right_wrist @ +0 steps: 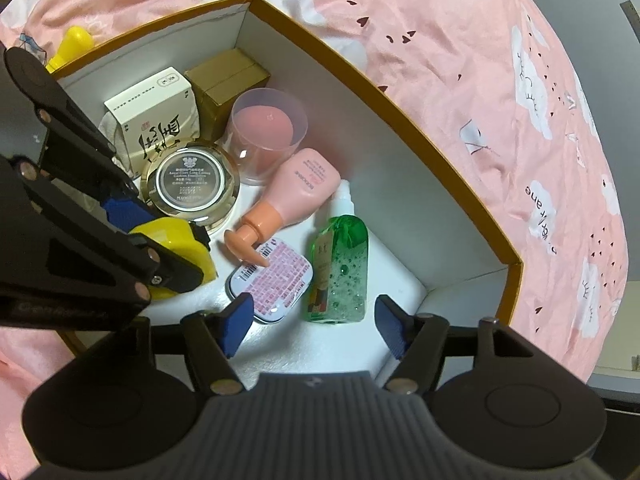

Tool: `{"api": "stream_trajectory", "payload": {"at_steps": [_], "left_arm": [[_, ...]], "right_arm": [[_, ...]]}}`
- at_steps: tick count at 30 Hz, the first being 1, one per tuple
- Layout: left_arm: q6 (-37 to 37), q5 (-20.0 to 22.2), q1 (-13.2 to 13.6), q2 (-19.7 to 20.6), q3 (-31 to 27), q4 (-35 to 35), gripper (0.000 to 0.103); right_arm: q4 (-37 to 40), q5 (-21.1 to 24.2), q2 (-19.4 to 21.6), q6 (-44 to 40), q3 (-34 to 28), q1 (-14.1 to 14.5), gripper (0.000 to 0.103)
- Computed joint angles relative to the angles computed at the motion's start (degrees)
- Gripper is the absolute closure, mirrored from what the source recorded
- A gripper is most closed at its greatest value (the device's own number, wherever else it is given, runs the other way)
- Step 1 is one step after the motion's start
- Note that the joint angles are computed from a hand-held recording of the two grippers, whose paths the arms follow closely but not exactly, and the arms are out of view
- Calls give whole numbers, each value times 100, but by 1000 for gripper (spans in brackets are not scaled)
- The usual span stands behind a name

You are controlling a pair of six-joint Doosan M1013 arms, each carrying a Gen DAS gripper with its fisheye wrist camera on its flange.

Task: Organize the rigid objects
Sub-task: 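Open the right gripper to drop the IMINT tin while the left lowers the tape measure, then open the left gripper and withdraw both grippers toward the remaining items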

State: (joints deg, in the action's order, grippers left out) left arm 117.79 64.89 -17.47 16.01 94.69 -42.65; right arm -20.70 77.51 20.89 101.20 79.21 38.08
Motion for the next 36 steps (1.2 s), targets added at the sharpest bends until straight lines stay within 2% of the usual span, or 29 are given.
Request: {"api": "stream_trajectory", "payload": {"at_steps": [9,16,22,30,33,36], "left_arm": [[-203,-73,-71,-32,-48,402,77],[-219,-448,-92,-204,47,548,49],[-104,-971,-88,-411,199,593,48],[321,-1549,-99,-705,378,564,48],[566,-1744,-93,-839,455,491,48],[836,-1884,-60,-949,513,346,48]], "right_arm": [[-35,9,-7,35,14,10,36],[-104,-3,-9,81,32,24,35],[-201,-13,-32,159,62,40,30],[-455,54,-53,311,47,128,29],[-647,99,-58,412,33,178,21],[-731,85,-103,477,16,214,21]]}}
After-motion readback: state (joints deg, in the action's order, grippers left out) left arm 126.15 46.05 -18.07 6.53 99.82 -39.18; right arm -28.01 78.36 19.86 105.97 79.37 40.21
